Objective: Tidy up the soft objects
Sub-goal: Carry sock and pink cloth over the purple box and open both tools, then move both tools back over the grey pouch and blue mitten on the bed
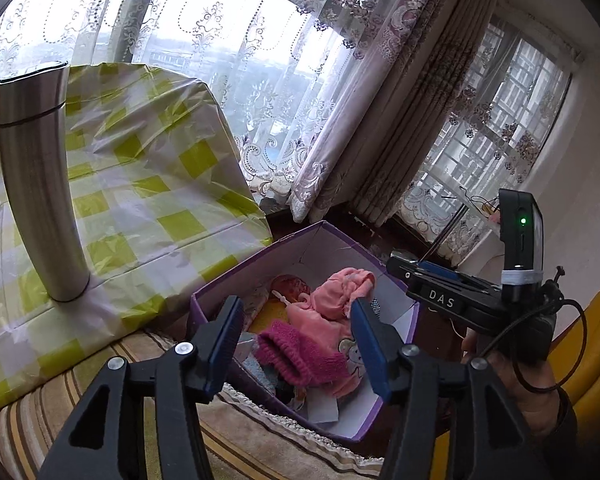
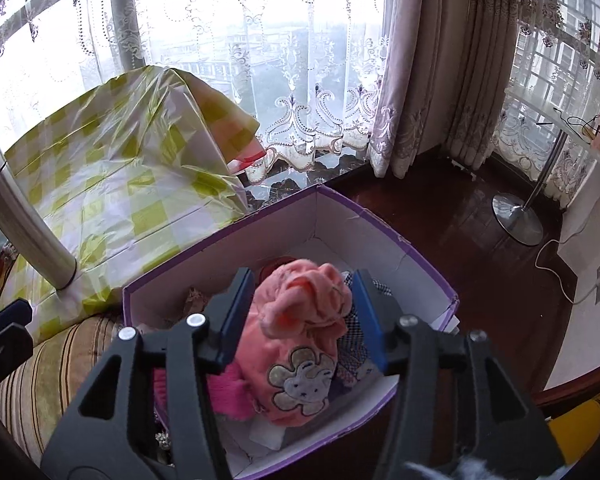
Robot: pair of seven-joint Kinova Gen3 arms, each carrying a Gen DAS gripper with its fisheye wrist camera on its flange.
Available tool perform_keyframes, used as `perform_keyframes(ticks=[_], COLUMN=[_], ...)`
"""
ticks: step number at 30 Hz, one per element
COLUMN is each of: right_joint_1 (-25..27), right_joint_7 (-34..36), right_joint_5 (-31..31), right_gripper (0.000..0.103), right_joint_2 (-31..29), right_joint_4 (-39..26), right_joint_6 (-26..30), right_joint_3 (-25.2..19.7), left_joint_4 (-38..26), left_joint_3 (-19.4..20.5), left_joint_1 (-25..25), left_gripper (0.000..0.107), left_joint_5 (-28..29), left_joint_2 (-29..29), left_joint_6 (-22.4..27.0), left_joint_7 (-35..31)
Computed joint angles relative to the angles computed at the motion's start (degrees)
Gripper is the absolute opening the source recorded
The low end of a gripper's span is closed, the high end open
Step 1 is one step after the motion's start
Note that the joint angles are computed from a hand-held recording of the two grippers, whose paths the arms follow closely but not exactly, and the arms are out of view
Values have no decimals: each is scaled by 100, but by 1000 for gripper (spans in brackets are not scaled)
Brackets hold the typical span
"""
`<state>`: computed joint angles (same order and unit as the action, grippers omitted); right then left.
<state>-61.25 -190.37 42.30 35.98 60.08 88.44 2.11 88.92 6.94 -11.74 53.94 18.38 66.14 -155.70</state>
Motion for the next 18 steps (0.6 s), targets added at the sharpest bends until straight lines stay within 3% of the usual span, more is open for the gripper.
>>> perform_keyframes(ticks=[6, 18], right_joint_1=[16, -40], right_joint_7=[-31, 481], right_joint_5=[31, 4], right_gripper=[62, 62], right_joint_2=[-49, 236], right_joint_4=[71, -506], right_joint_6=[-132, 56], right_joint_3=[-16, 75], left_joint_4=[-27, -54], left_joint_3=[-34, -133], left_joint_1=[-35, -388], left_gripper=[57, 57], left_joint_5=[-24, 74], left_joint_2=[29, 127], left_joint_6=[-124, -290], left_joint_7=[72, 176])
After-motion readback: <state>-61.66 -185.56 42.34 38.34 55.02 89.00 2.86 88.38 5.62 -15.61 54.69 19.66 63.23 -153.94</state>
